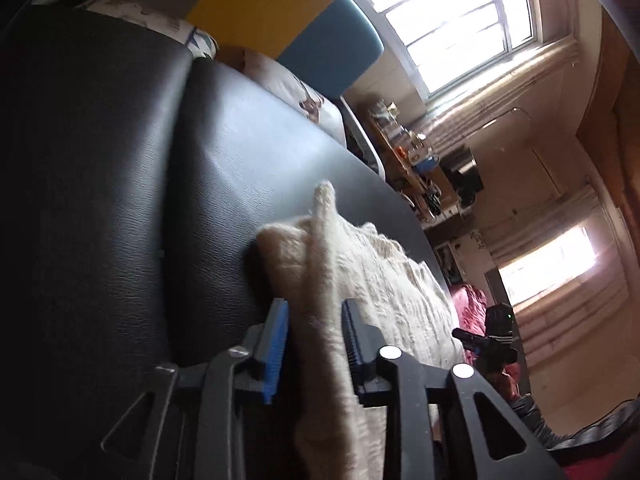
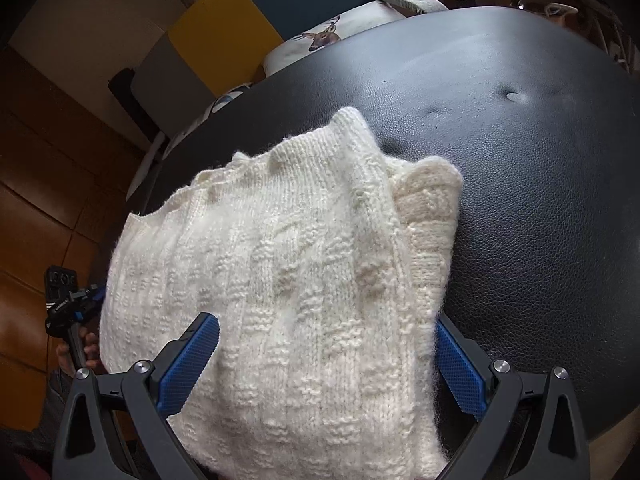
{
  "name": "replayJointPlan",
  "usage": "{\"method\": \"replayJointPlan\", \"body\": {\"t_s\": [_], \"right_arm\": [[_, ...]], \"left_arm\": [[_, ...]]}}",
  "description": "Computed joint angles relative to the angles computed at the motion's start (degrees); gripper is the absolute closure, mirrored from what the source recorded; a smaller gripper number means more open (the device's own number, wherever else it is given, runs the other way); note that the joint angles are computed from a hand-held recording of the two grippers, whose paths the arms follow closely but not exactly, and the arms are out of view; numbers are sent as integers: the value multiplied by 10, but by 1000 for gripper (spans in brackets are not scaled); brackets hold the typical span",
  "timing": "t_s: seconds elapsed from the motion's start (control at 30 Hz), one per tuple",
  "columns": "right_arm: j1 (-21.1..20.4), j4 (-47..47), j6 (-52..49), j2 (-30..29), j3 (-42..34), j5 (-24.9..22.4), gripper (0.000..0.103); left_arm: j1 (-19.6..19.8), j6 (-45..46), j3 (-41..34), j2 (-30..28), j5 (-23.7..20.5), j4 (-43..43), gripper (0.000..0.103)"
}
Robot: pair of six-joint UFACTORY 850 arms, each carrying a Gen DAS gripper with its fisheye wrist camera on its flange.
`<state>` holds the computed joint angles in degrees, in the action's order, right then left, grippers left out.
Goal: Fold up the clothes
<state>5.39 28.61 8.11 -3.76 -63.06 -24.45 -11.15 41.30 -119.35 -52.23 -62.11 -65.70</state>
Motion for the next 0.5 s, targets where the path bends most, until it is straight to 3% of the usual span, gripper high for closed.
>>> {"method": "replayJointPlan", "body": {"t_s": [0.13, 0.2, 0.43, 0.5], "right_arm": [[3, -32, 28, -4, -8, -12, 0], [6, -54, 48, -5, -11, -16, 0], [15, -118, 106, -18, -32, -39, 0], [16, -126, 109, -16, -30, -39, 0]], "left_arm": [[-4, -77, -90, -73, -97, 3, 66], [-7, -81, -115, -93, -117, -14, 64], [-24, -101, -202, -129, -119, 40, 64], [-31, -101, -202, -125, -106, 54, 69]]}}
